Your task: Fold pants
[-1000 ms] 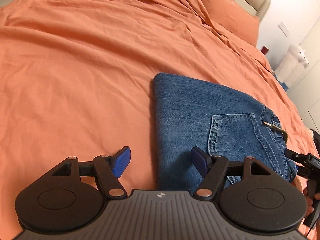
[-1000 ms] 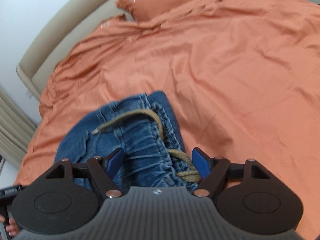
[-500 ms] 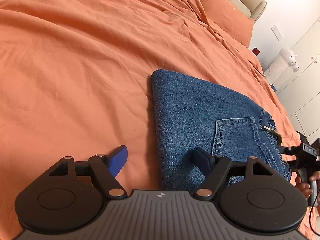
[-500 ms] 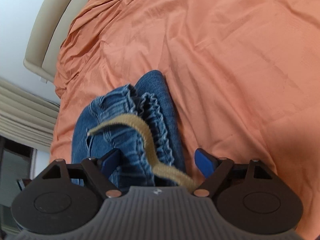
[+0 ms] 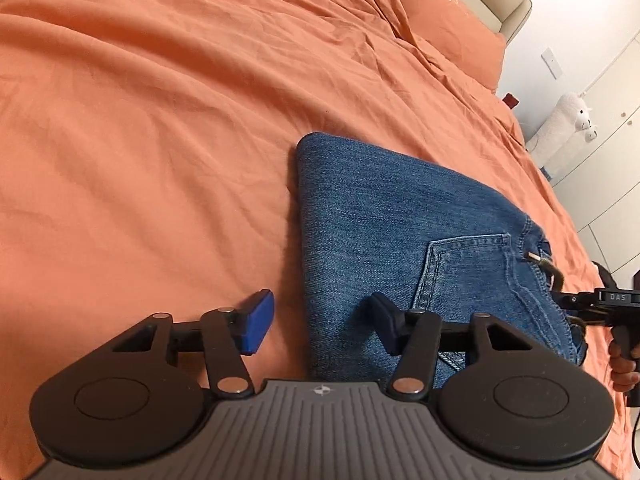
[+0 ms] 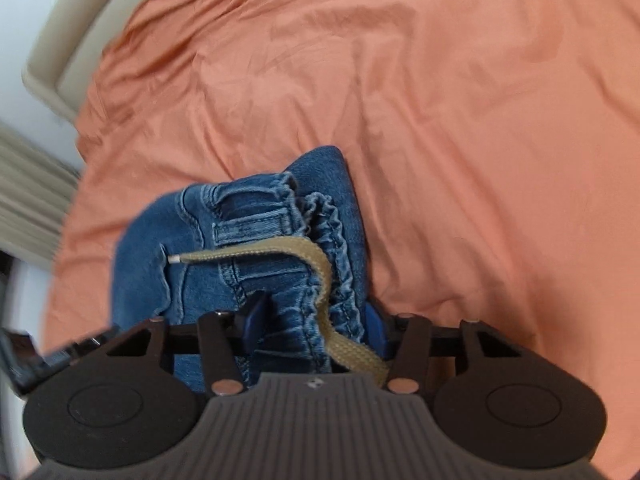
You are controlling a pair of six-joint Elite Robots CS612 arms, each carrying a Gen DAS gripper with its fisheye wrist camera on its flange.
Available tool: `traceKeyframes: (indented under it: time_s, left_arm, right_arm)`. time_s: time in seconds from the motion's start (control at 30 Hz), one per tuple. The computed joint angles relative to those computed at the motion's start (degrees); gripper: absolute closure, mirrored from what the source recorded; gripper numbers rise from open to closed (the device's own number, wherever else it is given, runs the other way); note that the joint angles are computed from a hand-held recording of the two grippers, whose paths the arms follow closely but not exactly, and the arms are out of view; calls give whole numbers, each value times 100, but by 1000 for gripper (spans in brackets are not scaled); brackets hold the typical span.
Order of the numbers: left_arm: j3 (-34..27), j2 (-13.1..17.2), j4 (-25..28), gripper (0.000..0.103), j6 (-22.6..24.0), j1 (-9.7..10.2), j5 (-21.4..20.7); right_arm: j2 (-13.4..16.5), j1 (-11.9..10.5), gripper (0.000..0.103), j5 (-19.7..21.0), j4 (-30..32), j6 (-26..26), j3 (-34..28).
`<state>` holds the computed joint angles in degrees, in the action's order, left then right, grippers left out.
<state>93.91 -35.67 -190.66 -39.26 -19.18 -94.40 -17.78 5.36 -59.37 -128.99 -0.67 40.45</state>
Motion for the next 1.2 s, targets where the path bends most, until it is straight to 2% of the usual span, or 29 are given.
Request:
traceKeyframes:
  time_s: [0.03,0.1,0.17,0.23,0.3,0.33,0.37,0.4,0.43,0.47,0.5,0.57,0.63,0.73,0.83,0.93,1.13,1.2]
  left_arm:
    - [-14,7,9,40,-27,7,-21]
    - [-29,27,-30,40,-141,45,-151]
    - [-46,68,-146,40,-328,120,-421]
    - [-79,135,-274,40,-564,203,-736]
    - [-130,225,-440,40,-846,262,-984]
    - [-161,267,-499,44,-956,281,-1082]
    - [-187,293,-528,53,-1009,290,-1164]
    - [-224,324,-533,58,-1029,298,-1262]
    - [-256,356,-565,67,-1088,303,-1349]
    - [-268,367,-587,70,-1157,298,-1358]
    - [-273,369,-586,73,-1169,295,-1355]
    - [-256,359,-646,89,-1230,280,-1288]
    - [-201,313,-704,95,-1185,248,-1171]
    - [-40,181,-803,97,-992,161,-840]
    - [146,50,-1110,97,-980,83,-654]
    - [334,-161,-1122,97,-777,29,-547]
    - [859,-686,-1157,97,-439,-15,-131]
    - [1049,-927,-1098,97,-188,4,30]
  right_arm:
    - [-15,31,57,-133,19,-146,-13]
    - [25,14,56,-27,83,27,-78]
    - [149,-76,49,361,292,344,-233]
    - [266,-199,44,913,488,867,-299]
    - [326,-285,44,1316,304,1245,-202]
    - [329,-295,45,1420,150,1354,-121]
    - [317,-302,46,1508,1,1400,-40]
    - [302,-296,49,1530,-134,1423,24]
    - [278,-287,53,1522,-217,1379,77]
    - [247,-279,55,1488,-268,1316,123]
    - [209,-268,60,1444,-284,1264,162]
    - [93,-244,71,1329,-319,1035,274]
    - [-6,-196,80,1133,-319,848,311]
    - [-186,-114,83,869,-452,678,430]
    - [-425,-73,85,863,-713,636,690]
    - [-740,-15,85,837,-906,491,1039]
    - [-1350,83,86,1032,-1417,314,1864]
    - [-1482,111,86,1195,-1725,508,2110]
